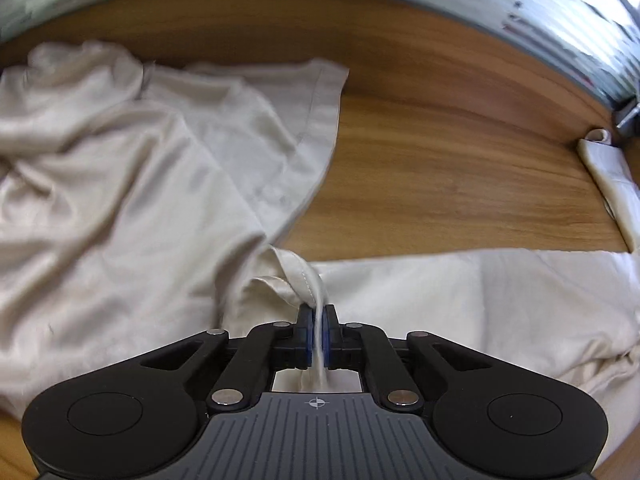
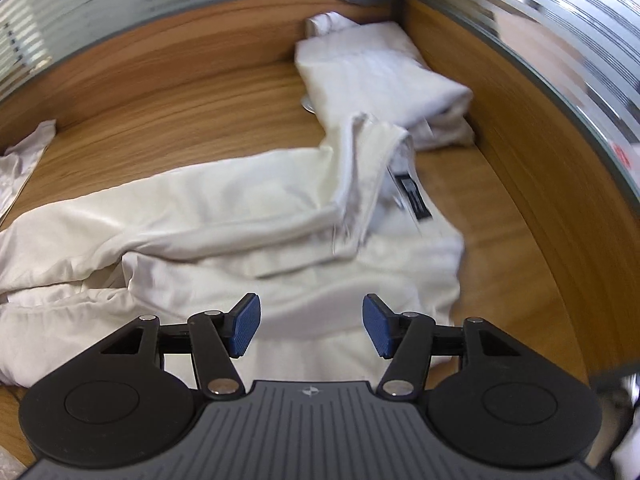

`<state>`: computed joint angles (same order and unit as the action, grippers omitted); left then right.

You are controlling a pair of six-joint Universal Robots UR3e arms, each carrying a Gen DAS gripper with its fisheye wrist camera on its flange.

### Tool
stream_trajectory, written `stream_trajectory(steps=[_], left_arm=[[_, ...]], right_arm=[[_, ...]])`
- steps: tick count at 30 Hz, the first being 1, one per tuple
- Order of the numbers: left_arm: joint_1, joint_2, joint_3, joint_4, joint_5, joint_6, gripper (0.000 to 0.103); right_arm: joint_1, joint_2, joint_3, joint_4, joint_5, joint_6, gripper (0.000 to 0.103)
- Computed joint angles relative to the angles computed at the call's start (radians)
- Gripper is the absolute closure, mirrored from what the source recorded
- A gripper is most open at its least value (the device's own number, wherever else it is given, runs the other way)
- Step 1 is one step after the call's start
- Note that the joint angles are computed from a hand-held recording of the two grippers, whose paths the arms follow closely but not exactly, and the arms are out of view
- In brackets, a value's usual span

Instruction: Fold clothes

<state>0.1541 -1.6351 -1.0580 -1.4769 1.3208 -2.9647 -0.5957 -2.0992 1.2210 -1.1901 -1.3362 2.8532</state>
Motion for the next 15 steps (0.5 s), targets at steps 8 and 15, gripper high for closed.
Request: stream_trajectory(steps=[8,15], left_arm=[[0.167,0.011,0.061,-0.127,-0.086,0.207,0.079],[0.332,-0.013,0.174,-0.275,-0.317,0.694,0.063]], right_arm=[[0.390,0.022,0.019,-0.080,-0.267,0.444,0.039],[0.987,0.236,-0.138,-0.109,-0.573,0.958,0.038]])
